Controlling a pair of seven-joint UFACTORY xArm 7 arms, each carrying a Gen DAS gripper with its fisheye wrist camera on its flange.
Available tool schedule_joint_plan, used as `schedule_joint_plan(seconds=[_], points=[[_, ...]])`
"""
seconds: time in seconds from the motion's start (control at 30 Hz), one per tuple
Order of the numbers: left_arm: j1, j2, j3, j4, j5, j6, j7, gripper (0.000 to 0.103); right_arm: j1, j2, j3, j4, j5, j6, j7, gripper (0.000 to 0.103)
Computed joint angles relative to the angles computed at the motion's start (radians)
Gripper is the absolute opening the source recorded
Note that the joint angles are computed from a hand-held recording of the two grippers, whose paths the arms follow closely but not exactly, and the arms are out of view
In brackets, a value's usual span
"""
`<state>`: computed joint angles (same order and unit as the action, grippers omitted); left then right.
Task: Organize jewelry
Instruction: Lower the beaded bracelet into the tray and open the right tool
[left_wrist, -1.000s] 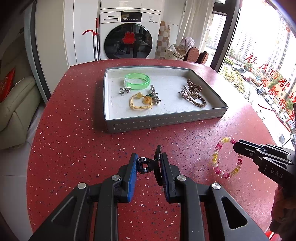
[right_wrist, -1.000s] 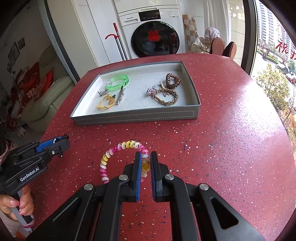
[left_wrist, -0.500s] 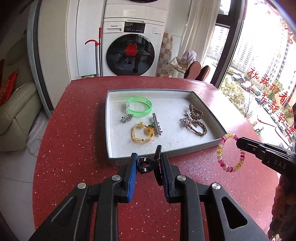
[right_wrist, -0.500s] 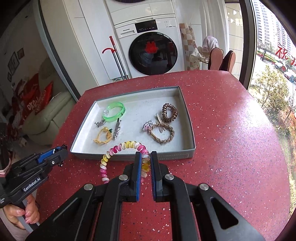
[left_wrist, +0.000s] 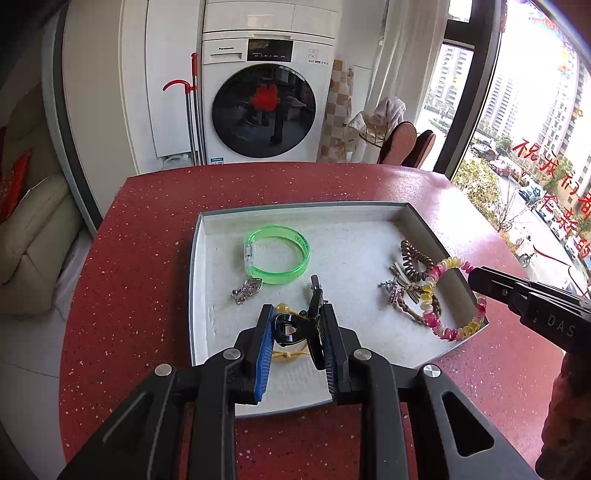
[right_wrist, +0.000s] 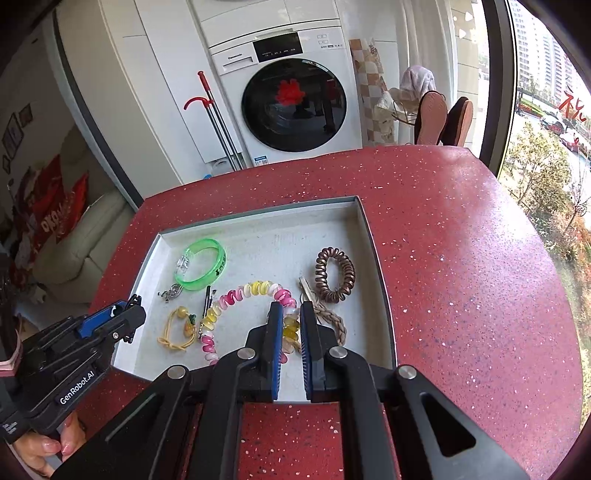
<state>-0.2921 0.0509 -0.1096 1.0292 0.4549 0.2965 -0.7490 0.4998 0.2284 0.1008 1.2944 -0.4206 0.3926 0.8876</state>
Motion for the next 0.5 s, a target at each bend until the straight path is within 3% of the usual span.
schedule_joint_plan(seconds=[0.5], points=[[-0.049, 0.173, 0.060, 0.152, -0.016, 0.061, 0.012, 0.042, 0.014, 0.146, -0.042, 0.124, 0.059, 0.010, -0.041, 0.010]])
